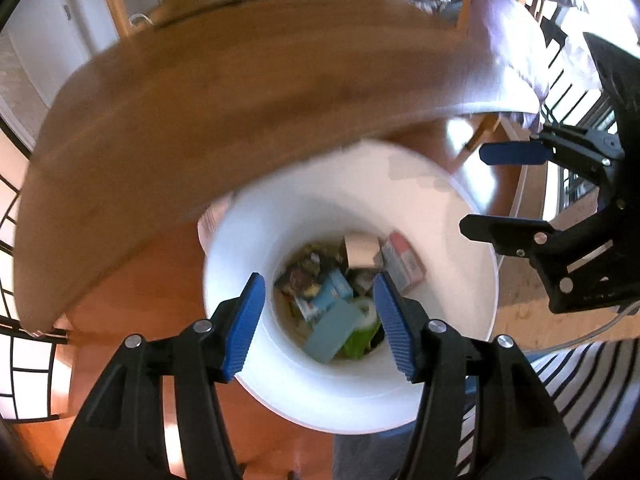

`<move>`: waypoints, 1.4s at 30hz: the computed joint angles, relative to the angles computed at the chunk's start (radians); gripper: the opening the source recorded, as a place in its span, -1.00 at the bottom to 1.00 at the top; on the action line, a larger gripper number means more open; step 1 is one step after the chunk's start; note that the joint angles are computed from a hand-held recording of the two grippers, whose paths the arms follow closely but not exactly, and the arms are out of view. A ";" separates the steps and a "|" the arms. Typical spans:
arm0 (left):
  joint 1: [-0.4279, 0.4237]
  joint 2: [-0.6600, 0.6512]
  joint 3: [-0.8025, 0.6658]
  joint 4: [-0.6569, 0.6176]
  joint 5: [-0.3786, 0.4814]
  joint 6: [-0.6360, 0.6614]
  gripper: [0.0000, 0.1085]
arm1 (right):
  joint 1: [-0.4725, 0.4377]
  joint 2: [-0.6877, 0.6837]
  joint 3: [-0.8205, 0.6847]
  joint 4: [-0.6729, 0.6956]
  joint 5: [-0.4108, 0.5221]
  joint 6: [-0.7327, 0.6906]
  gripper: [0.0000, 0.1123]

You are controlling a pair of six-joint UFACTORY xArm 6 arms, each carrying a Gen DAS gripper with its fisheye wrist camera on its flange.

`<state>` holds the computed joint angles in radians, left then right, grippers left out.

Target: Collect trash

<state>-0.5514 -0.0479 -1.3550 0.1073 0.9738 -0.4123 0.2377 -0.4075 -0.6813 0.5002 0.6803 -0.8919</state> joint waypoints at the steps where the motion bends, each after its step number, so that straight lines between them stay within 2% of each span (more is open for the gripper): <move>1: 0.003 -0.001 -0.014 0.009 -0.005 -0.005 0.07 | -0.012 -0.001 -0.018 0.017 0.005 -0.011 0.23; 14: 0.081 0.063 -0.169 0.121 -0.045 -0.086 0.07 | -0.051 0.055 -0.193 0.109 -0.074 -0.054 0.23; 26: 0.175 0.171 -0.316 0.203 -0.030 -0.193 0.07 | -0.081 0.310 -0.428 0.087 -0.182 0.020 0.23; 33: 0.219 0.264 -0.409 0.228 -0.008 -0.231 0.07 | -0.114 0.467 -0.566 0.088 -0.199 0.085 0.23; 42: 0.269 0.381 -0.537 0.234 0.037 -0.252 0.08 | -0.140 0.644 -0.742 0.023 -0.201 0.189 0.23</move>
<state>-0.2829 0.3330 -1.8919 0.3411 1.0108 -0.6642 0.0976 0.2363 -1.4234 0.5232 0.4794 -0.7027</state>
